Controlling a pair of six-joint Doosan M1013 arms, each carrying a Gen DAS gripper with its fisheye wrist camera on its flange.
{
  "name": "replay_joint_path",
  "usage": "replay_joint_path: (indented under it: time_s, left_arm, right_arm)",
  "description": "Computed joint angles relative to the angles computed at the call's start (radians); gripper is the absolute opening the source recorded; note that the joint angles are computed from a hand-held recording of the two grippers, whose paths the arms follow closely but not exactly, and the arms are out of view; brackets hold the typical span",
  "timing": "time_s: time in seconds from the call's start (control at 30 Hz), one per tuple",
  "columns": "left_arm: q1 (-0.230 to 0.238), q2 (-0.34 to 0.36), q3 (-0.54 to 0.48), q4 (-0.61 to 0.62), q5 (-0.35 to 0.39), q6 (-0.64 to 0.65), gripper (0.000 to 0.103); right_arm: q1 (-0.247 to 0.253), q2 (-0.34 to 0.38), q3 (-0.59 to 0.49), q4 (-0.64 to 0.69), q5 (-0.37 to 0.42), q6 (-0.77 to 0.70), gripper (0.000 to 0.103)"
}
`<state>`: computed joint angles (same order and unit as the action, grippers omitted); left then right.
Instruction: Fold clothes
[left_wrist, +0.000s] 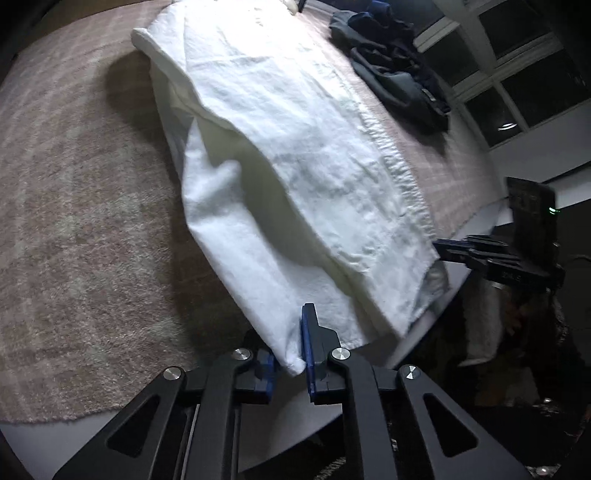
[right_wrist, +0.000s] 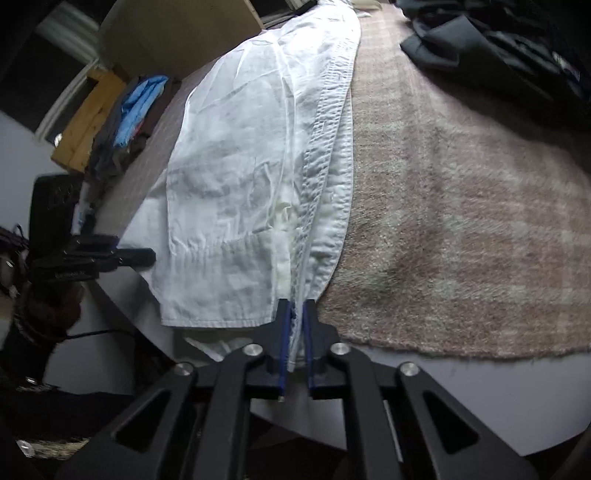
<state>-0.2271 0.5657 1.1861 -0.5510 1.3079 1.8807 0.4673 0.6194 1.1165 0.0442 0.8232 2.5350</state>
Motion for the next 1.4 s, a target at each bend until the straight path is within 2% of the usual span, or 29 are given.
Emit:
replay_joint_path:
  time_s: [0.1, 0.13, 0.2, 0.23, 0.33, 0.43, 0.47, 0.5, 0.6, 0.67, 0.83, 0.93, 1.17, 1.3, 1.4]
  left_arm:
    - [0.017, 0.011, -0.024, -0.05, 0.039, 0.026, 0.009]
    - [0.017, 0.016, -0.031, -0.048, 0.048, 0.036, 0.009]
    - [0.018, 0.024, -0.039, -0.051, 0.067, 0.042, 0.009]
    - [0.015, 0.028, -0.043, -0.044, 0.074, 0.046, 0.009]
    - [0.015, 0.038, -0.052, -0.045, 0.093, 0.058, 0.009]
    - [0.022, 0.049, -0.066, -0.06, 0.123, 0.085, 0.009]
    - [0.022, 0.054, -0.074, -0.067, 0.133, 0.095, 0.009]
    - [0.022, 0.061, -0.086, -0.076, 0.143, 0.104, 0.007]
    - [0.032, 0.075, -0.12, -0.131, 0.179, 0.127, 0.006]
    - [0.04, 0.084, -0.142, -0.17, 0.202, 0.141, 0.006]
    - [0.054, 0.113, -0.216, -0.234, 0.245, 0.16, 0.005]
    - [0.061, 0.133, -0.261, -0.274, 0.28, 0.163, 0.005]
    - [0.07, 0.169, -0.328, -0.298, 0.281, 0.129, 0.005]
    - [0.081, 0.186, -0.369, -0.305, 0.262, 0.102, 0.005]
    - [0.085, 0.231, -0.457, -0.299, 0.241, 0.052, 0.005]
  right_arm:
    - [-0.009, -0.023, 0.039, 0.043, -0.064, 0.004, 0.005]
    - [-0.009, -0.023, 0.035, 0.039, -0.053, -0.007, 0.005]
    - [-0.005, 0.004, -0.02, 0.014, 0.059, 0.012, 0.012]
    - [-0.004, 0.021, -0.053, 0.002, 0.123, 0.027, 0.023]
    - [0.005, 0.029, -0.067, -0.02, 0.14, 0.056, 0.031]
    - [0.015, 0.038, -0.082, -0.044, 0.147, 0.065, 0.031]
    - [0.019, 0.041, -0.088, -0.051, 0.149, 0.068, 0.02]
    - [0.018, 0.042, -0.087, -0.032, 0.139, 0.058, 0.005]
    - [0.007, 0.027, -0.061, 0.022, 0.088, 0.083, 0.004]
    - [0.001, -0.005, -0.015, 0.039, 0.003, 0.122, 0.004]
    - [-0.006, -0.066, 0.05, -0.023, -0.142, 0.271, 0.004]
    - [-0.009, -0.068, 0.026, -0.051, -0.112, 0.292, 0.004]
    - [-0.038, -0.061, 0.013, 0.006, -0.184, 0.283, 0.004]
    - [-0.07, -0.047, -0.004, 0.088, -0.218, 0.204, 0.004]
    - [-0.104, -0.023, -0.049, 0.145, -0.204, 0.122, 0.004]
